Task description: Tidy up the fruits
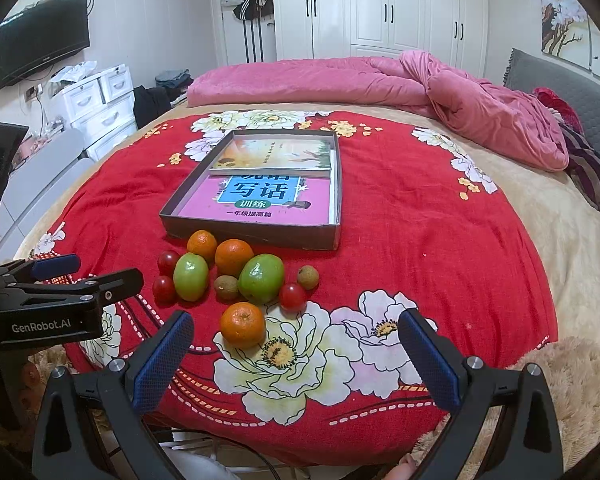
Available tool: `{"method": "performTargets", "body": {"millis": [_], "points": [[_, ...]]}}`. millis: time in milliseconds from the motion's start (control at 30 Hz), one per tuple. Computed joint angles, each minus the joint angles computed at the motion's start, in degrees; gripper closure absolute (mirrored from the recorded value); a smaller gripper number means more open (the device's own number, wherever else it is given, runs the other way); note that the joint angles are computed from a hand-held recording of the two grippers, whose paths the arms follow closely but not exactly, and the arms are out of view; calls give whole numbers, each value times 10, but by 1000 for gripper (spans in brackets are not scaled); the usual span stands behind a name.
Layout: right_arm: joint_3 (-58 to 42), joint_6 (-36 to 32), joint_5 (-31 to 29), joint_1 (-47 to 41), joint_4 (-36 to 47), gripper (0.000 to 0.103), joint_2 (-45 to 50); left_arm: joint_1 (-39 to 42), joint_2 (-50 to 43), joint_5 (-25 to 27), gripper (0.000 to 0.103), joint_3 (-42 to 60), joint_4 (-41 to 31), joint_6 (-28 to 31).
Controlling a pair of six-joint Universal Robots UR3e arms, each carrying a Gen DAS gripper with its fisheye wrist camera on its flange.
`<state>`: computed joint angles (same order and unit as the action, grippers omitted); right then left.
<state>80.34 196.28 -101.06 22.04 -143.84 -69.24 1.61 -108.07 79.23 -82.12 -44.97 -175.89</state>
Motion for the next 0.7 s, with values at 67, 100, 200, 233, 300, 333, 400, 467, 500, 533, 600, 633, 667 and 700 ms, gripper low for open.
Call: {"method": "performTargets", "body": {"millis": [67,100,200,233,300,333,400,467,500,533,600,633,667,700], "points": [[0,0,1,0,0,0,0,0,0,0,1,0,0,0],[-1,0,0,0,1,0,1,0,0,1,1,0,0,0],[-3,-1,2,-1,3,0,1,0,1,-1,1,-1,0,0],[-5,0,2,-1,4,0,1,0,1,-1,1,0,0,0],[-4,0,2,-1,4,0,2,0,1,-2,1,1,-1,0],[-3,-1,2,-1,3,0,2,0,1,-1,1,1,-1,0],[-4,-1,2,0,4,0,2,0,1,-1,1,1,0,-1],[-9,0,1,0,8,0,4,0,0,-2,1,2,-1,-2],[-10,0,0,0,10,0,4,0,0,-2,1,2,-1,-2],[-10,0,0,1,9,0,5,0,-1,-3,1,3,-1,-2],[-11,0,0,0,6,0,8,0,0,-5,1,3,-2,-2],[-12,0,0,-1,6,0,9,1,0,-6,1,2,-2,-1],[-12,1,0,-1,6,0,10,1,0,-7,1,2,-2,-1],[-13,1,0,-1,7,0,11,1,0,-8,1,2,-2,0]]}}
